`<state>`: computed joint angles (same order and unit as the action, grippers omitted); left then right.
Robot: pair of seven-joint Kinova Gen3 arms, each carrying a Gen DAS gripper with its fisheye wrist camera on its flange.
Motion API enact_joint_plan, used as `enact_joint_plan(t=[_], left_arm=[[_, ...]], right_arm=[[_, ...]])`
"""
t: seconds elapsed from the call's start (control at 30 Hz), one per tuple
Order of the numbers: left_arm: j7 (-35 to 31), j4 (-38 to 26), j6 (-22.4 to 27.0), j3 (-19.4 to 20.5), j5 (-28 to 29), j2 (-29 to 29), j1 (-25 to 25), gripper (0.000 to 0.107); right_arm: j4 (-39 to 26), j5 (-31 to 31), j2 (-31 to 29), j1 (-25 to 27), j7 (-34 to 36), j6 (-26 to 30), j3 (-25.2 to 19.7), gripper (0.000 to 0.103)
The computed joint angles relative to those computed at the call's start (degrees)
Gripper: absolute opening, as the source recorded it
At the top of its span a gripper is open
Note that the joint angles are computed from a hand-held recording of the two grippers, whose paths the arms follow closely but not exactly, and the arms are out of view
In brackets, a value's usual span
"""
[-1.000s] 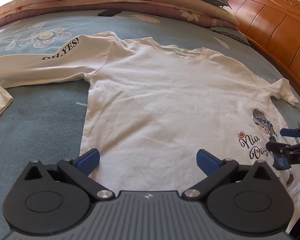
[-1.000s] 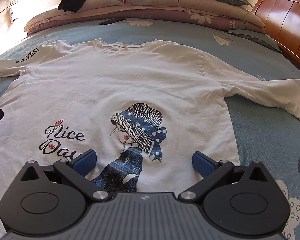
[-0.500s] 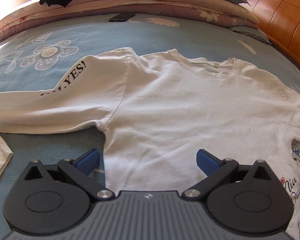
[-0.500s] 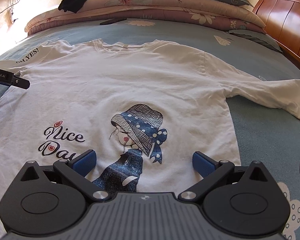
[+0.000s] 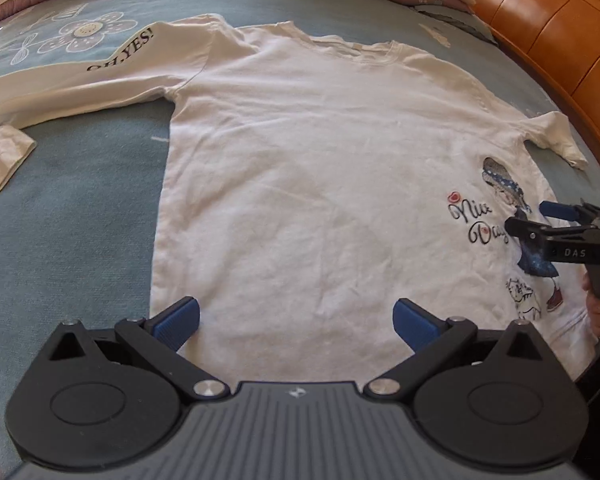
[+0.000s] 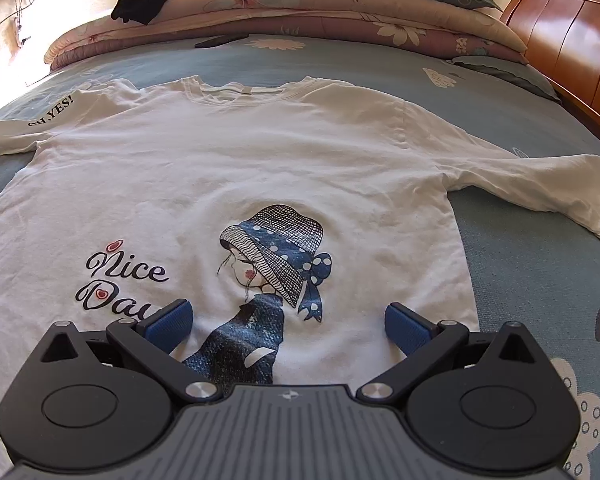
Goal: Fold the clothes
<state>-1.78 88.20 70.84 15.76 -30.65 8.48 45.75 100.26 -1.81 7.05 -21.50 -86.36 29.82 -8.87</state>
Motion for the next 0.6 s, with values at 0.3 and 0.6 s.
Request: enact_joint_plan(t=[0.3,0.6], left_arm=[[13.96,4.74,-5.71,4.23,-0.33,-5.42,0.31,0.102],[21.73,2.35,2.07,5.61,-0.78,-3.94,3.67,0.102]], right_arm=[[-0.11,0.66,-0.11,-0.25,-0.92,0.52,0.14,0.103],[-0.41,2.12,-0.2,-0.84,-2.81,1.3,0.3,0.103]])
